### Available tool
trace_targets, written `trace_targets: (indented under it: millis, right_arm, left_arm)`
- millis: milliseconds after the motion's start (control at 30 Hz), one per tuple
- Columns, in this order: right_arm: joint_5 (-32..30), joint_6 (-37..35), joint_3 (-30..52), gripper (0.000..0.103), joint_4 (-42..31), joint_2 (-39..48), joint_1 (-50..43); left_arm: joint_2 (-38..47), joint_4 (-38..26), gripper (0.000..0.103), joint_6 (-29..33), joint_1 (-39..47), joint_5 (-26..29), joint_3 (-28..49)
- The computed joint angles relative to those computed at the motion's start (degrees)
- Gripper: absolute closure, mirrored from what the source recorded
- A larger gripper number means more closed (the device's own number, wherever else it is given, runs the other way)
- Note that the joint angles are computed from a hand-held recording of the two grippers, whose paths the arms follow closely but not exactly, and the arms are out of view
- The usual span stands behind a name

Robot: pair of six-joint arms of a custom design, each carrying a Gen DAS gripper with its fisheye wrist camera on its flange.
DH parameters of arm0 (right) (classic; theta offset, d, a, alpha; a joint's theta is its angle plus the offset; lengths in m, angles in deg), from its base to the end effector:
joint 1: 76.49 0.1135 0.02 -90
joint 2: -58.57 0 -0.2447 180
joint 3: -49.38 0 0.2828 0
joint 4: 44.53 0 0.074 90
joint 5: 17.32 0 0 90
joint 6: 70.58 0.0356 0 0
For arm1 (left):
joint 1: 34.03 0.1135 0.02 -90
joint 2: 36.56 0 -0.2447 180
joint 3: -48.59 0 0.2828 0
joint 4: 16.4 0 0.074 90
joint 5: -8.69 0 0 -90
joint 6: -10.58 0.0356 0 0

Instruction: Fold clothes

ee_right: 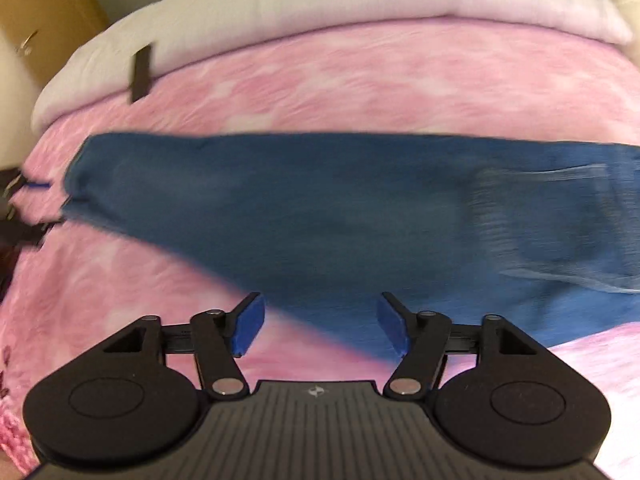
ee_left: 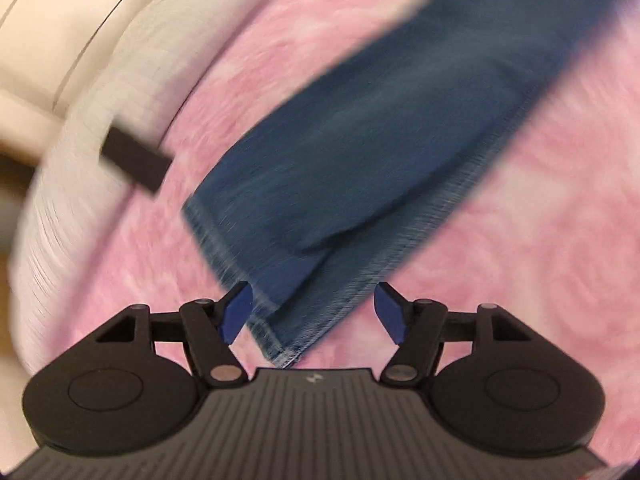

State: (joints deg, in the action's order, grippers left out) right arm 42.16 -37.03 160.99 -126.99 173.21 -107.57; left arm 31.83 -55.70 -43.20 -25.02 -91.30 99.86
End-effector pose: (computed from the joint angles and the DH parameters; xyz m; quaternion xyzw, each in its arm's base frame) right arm 0.3627 -0.1975 0.2166 -0.2218 0.9382 0.1637 0.2093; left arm 0.2563 0.0469 0.1669 0.1999 0.9329 0.1876 0.2336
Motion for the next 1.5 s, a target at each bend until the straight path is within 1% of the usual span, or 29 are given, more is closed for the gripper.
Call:
trace_targets:
  millis: [67, 133, 200, 233, 300, 333, 400, 433, 467, 500, 533, 600, 667, 733, 800, 833, 867, 900, 933, 967, 1067, 1167, 1200, 1267, 1300, 1333, 1367, 1433, 1500]
  right_arm:
    - [1.57, 2.73, -9.96, 0.035, 4.68, -6.32, 4.42]
    - [2.57, 6.18, -16.44, 0.035, 8.29, -10.23, 9.11]
    - [3.70, 7.14, -19.74, 0.035, 10.41, -12.26, 12.65]
    - [4.31, 7.38, -21.01, 0.035, 11.48, -12.99, 14.50]
    - [5.79, 7.39, -22.57, 0.034, 13.44, -13.63, 17.21]
    - [6.40, 7.75, -22.56, 0.034, 13.95, -13.31, 18.02]
    - [7.58, 8.61, -21.62, 0.034, 14.51, -12.25, 18.93]
    - [7.99, 8.89, -21.20, 0.034, 14.60, -12.07, 19.06]
    - [8.29, 9.67, -20.87, 0.034, 15.16, -11.78, 19.63]
    - [8.44, 9.48, -20.83, 0.034, 15.14, -11.81, 19.63]
    - [8.59, 9.30, -20.80, 0.034, 15.12, -11.84, 19.63]
    - [8.89, 8.92, -20.73, 0.033, 15.07, -11.91, 19.63]
    - [9.19, 8.54, -20.65, 0.033, 15.04, -11.98, 19.63]
    - [9.50, 8.27, -20.67, 0.032, 15.10, -12.06, 19.65]
    - [9.59, 9.11, -21.71, 0.032, 16.28, -12.46, 19.73]
    - [9.53, 9.38, -22.21, 0.031, 16.79, -12.67, 19.76]
    - [9.51, 9.32, -22.85, 0.031, 17.33, -12.91, 19.93]
    - [9.49, 9.26, -23.49, 0.031, 17.88, -13.16, 20.10]
    - [9.50, 9.14, -24.16, 0.030, 18.45, -13.42, 20.29]
    - [9.69, 8.64, -25.08, 0.030, 19.26, -13.84, 20.54]
    - [10.54, 7.48, -27.17, 0.027, 21.86, -14.81, 20.97]
    - [11.16, 7.06, -27.55, 0.027, 23.63, -14.79, 20.38]
    - [11.34, 7.04, -27.39, 0.027, 24.08, -14.65, 20.01]
    - [11.09, 6.77, -26.21, 0.027, 25.35, -13.79, 19.23]
    - [10.73, 6.56, -25.29, 0.027, 26.11, -13.16, 18.85]
    - [10.42, 6.31, -24.24, 0.027, 26.87, -12.40, 18.53]
    - [10.53, 5.66, -22.29, 0.028, 27.54, -10.87, 18.64]
    - [11.37, 3.78, -16.29, 0.034, 28.30, -6.22, 19.41]
    - [11.92, 1.83, -8.39, 0.037, 28.27, 0.05, 20.46]
  left_arm:
    - [5.36, -0.58, 0.040, -1.70, 8.03, 8.70, 4.75]
    - [10.69, -1.13, 0.040, 0.15, 12.71, 15.00, 8.46]
    - [15.16, -2.33, 0.043, 2.62, 16.54, 21.92, 11.49]
    - [17.18, -3.19, 0.047, 3.88, 18.14, 25.10, 12.89]
    - [20.39, -5.32, 0.066, 5.79, 19.93, 28.40, 15.50]
    - [21.86, -7.88, 0.085, 6.63, 20.81, 29.43, 17.78]
    - [24.87, -13.11, 0.092, 8.39, 22.55, 31.38, 22.63]
    - [26.12, -15.91, 0.093, 9.15, 23.54, 32.41, 25.57]
    - [27.41, -19.58, 0.094, 9.44, 24.42, 33.66, 29.24]
    - [29.71, -24.89, 0.095, 10.03, 25.72, 35.76, 34.40]
    - [31.68, -29.21, 0.101, 10.63, 26.67, 36.89, 39.10]
    - [33.99, -32.00, 0.101, 9.48, 27.59, 35.48, 44.87]
    - [35.89, -32.45, 0.101, 7.82, 28.29, 32.23, 48.23]
    - [35.73, -30.85, 0.099, 8.44, 28.70, 29.60, 47.86]
    - [33.08, -27.68, 0.094, 8.82, 28.82, 28.62, 44.23]
    - [32.17, -26.99, 0.085, 9.11, 28.94, 29.38, 42.60]
    - [31.56, -26.72, 0.070, 8.84, 28.82, 30.26, 41.09]
    - [31.32, -26.34, 0.061, 8.15, 28.47, 31.07, 39.61]
    - [31.32, -25.42, 0.049, 7.23, 27.88, 31.64, 38.14]
    - [31.45, -23.91, 0.047, 5.74, 27.13, 31.62, 36.73]
    - [33.87, -19.16, 0.047, -0.06, 25.41, 31.64, 34.97]
    - [38.52, -16.81, 0.047, -6.24, 24.75, 33.83, 37.25]
    - [40.38, -17.23, 0.047, -7.66, 24.61, 34.94, 38.70]
    - [43.32, -18.05, 0.055, -9.90, 23.83, 35.51, 41.05]
    - [43.74, -17.60, 0.057, -10.46, 23.16, 34.46, 41.16]
    - [43.39, -16.71, 0.065, -10.37, 22.62, 33.46, 40.51]
    - [43.05, -15.83, 0.077, -10.27, 22.09, 32.46, 39.86]
    - [41.99, -14.67, 0.087, -9.79, 21.90, 32.21, 38.34]
    - [39.28, -12.82, 0.089, -10.18, 22.49, 33.33, 35.40]
